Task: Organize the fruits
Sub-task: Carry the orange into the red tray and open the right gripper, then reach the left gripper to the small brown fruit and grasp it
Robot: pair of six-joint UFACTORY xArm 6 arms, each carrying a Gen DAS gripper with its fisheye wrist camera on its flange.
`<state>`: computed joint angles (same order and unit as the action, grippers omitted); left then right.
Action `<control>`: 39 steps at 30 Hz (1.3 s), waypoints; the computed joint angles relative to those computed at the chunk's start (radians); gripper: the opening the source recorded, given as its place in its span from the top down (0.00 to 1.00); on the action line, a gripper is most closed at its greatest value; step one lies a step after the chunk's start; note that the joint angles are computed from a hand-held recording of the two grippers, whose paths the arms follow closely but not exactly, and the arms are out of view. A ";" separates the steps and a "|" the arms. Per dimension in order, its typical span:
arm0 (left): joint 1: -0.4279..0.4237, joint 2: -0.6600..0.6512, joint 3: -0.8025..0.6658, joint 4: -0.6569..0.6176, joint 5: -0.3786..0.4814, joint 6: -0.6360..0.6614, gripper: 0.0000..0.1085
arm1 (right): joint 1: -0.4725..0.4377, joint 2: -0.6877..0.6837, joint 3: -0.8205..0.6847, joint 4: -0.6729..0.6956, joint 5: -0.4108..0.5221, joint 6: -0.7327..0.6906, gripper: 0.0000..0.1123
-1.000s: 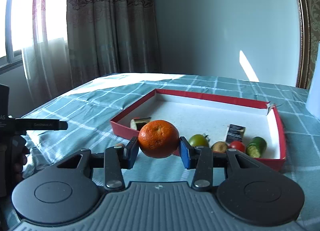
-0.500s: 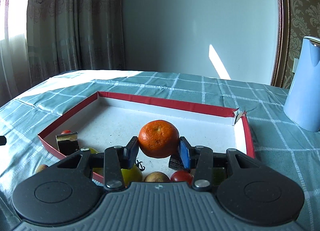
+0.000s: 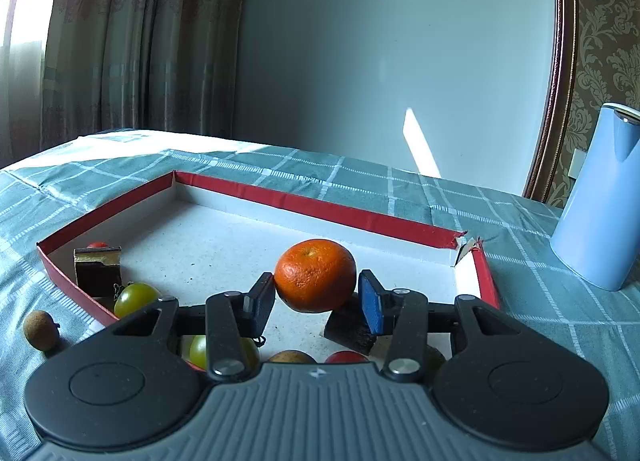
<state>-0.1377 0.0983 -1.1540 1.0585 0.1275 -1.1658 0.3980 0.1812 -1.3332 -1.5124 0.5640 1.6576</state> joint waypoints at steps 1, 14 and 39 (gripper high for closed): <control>0.000 0.001 0.000 -0.006 0.000 0.005 0.05 | 0.000 -0.005 0.005 0.008 0.008 0.008 0.48; -0.009 0.007 -0.005 -0.059 0.023 0.054 0.05 | 0.011 -0.233 0.250 -0.115 -0.057 0.356 0.30; -0.259 0.024 -0.048 -0.051 0.027 0.157 0.10 | -0.016 -0.284 0.351 -0.126 -0.207 0.545 0.30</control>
<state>-0.3970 0.1221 -1.2023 1.0077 0.1541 -1.0086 0.3824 -0.1032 -0.9821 -1.6388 0.3565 2.2026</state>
